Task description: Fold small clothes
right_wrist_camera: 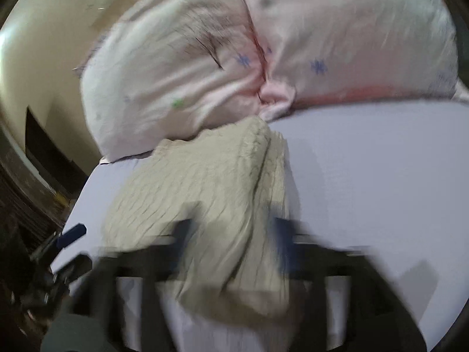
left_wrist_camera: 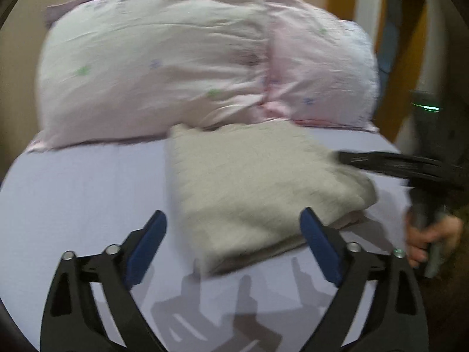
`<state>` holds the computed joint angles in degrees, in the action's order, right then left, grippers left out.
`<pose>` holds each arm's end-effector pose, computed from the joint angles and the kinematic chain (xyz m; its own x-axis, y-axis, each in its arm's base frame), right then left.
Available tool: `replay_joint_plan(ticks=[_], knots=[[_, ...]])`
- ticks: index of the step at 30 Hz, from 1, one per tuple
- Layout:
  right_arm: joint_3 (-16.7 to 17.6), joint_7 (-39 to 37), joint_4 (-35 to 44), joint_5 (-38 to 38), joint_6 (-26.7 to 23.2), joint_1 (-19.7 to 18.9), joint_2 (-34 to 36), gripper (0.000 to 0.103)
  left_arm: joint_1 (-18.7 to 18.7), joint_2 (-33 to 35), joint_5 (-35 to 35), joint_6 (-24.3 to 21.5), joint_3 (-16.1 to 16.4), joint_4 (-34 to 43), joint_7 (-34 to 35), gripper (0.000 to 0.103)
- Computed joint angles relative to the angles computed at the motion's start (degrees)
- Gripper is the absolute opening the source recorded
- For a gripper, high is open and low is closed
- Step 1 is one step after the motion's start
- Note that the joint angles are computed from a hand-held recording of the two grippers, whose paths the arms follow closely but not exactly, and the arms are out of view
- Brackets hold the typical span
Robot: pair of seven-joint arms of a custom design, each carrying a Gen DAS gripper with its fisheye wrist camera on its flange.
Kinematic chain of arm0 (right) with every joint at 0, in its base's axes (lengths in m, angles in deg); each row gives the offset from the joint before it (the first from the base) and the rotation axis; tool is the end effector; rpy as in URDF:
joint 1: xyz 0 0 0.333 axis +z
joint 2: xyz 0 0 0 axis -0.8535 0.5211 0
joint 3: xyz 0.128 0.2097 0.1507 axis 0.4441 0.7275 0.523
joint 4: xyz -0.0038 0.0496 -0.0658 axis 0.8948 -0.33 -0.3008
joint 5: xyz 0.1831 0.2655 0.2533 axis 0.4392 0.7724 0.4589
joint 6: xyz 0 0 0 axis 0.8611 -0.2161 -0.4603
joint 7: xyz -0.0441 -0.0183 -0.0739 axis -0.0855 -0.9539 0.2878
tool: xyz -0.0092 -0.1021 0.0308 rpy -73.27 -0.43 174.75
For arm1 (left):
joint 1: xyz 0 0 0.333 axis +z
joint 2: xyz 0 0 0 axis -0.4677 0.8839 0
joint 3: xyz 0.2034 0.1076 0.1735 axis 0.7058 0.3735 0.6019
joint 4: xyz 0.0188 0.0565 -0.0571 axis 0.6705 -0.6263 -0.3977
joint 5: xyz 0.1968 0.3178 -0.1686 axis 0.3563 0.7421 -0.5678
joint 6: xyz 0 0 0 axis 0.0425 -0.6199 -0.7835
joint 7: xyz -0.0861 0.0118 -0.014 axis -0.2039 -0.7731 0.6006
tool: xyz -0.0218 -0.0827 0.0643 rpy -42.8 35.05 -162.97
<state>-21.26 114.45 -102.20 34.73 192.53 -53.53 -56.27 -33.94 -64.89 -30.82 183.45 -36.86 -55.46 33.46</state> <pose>0.6307 0.0460 0.5240 0.3400 -0.8741 -0.3470 -0.7419 -0.0226 -0.6701 0.5233 -0.1406 0.4834 -0.1020 -0.9903 0.0947 -0.6275 -0.0099 -0.7786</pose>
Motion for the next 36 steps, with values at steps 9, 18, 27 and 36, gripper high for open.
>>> replay_joint_plan(ticks=[9, 18, 27, 36], knots=[[1.32, 8.41, -16.79, -22.27, 6.70, 2.22, -12.43, 0.101, 4.65, -2.34, 12.29, -10.20, -4.89, -2.45, -11.42, 0.102], [2.62, 27.96, -12.46, -39.77, 2.41, 3.19, -6.28, 0.101, 2.23, 0.74, 12.69, -16.63, -3.21, 0.50, -11.50, 0.102], [1.99, 28.55, -13.42, -40.52, 3.02, 4.04, -6.80, 0.101, 1.46, 0.50, 8.15, -16.33, -2.11, 0.09, -8.65, 0.102], [1.91, 28.64, -13.35, -40.59, 2.93, 4.12, -6.82, 0.101, 1.56, 0.45, 8.25, -16.37, -2.26, 0.09, -8.88, 0.102]])
